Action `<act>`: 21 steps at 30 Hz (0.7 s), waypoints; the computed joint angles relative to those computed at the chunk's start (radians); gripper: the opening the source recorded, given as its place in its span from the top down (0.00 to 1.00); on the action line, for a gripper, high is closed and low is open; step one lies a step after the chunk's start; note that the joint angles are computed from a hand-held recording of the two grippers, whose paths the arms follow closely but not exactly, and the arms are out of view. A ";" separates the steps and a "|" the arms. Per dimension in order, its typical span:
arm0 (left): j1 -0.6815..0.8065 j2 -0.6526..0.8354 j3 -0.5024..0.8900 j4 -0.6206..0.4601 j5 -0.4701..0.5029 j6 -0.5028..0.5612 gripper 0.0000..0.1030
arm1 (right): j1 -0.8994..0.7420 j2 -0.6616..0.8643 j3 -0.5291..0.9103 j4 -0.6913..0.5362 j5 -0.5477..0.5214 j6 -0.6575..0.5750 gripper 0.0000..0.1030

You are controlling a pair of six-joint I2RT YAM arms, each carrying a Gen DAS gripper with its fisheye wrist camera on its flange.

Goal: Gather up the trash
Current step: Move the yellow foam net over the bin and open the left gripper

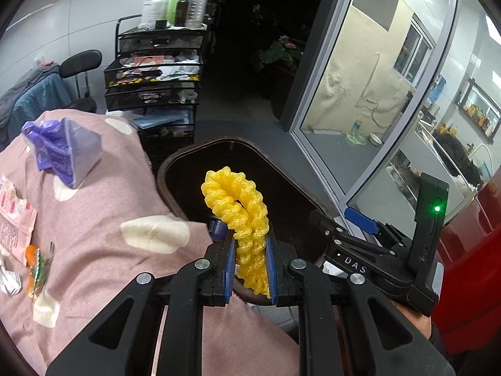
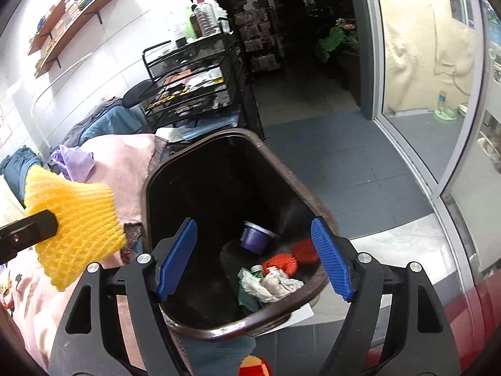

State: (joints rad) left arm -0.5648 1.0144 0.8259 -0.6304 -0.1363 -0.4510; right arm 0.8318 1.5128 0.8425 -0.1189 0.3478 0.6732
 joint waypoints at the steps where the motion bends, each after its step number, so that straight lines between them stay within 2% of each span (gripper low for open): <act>1: -0.001 0.015 0.005 0.005 0.003 0.003 0.84 | -0.004 -0.007 -0.005 -0.005 0.007 0.002 0.26; 14: -0.016 0.246 0.097 0.056 0.031 0.023 0.83 | -0.062 -0.066 -0.065 -0.027 0.029 0.021 0.25; 19: -0.024 0.292 0.112 0.057 0.036 0.036 0.83 | -0.075 -0.068 -0.069 -0.025 0.036 0.028 0.23; 21: -0.023 0.296 0.108 0.058 0.043 0.038 0.80 | -0.079 -0.066 -0.067 -0.029 0.039 0.033 0.22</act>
State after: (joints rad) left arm -0.5877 1.3107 0.9337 -0.5725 -0.0935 -0.4131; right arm 0.7529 1.4466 0.7758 -0.1480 0.3864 0.7062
